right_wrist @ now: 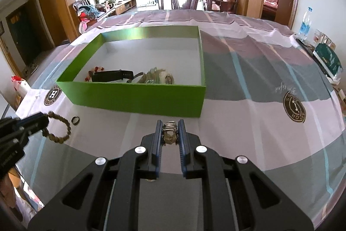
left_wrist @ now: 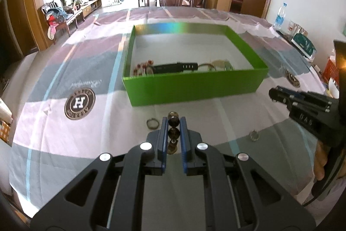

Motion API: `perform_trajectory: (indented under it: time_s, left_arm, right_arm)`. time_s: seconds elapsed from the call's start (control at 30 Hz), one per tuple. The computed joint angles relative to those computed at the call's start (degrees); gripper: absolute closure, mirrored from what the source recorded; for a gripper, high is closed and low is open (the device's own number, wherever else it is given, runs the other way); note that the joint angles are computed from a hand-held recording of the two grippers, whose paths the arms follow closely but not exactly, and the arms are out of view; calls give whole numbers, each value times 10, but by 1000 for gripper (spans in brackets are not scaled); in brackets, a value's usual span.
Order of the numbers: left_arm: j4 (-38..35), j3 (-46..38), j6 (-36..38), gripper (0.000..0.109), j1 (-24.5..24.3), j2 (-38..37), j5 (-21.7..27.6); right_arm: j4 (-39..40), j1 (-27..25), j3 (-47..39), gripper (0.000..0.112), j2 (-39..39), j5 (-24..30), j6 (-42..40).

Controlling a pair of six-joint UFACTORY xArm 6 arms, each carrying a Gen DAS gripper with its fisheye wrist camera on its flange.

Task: Organize jewelry
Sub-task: 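Grasp the gold charm with the right tool, then carry the bracelet and gold charm into the green box and open both tools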

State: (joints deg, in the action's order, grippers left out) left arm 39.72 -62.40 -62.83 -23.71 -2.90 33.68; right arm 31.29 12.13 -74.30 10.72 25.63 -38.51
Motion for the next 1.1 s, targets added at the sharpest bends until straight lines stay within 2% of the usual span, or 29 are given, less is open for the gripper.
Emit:
perform_trajectory:
  time_s: [0.23,0.4,0.5,0.67,0.87,1.03,1.07,1.1]
  left_arm:
    - [-10,-28,39,98,20,1,-13]
    - [10,-73,49,98,38,15,-26]
    - [2,-118,63,98,53,46,-26]
    - [-40,-197,104,98,75,118,-11]
    - [-104,-285,167,98,82,210,17]
    - [-125,-324,185,97,85,249,19]
    - [-127,-330,186,97,84,255,22]
    - [-124,-334,183,96,84,259,25]
  right_arm:
    - [-14,8,-26,98,13,9,14]
    - [2,11,-91,98,41,27,14]
    - [-27,18,-146,98,78,13,44]
    - [-122,21,-258,98,166,38,145]
    - [-134,23,-324,98,231,77,171]
    - [-120,25,-340,98,249,80,154]
    - [-115,25,-339,96,249,77,150]
    - [-111,24,-334,87,247,73,146]
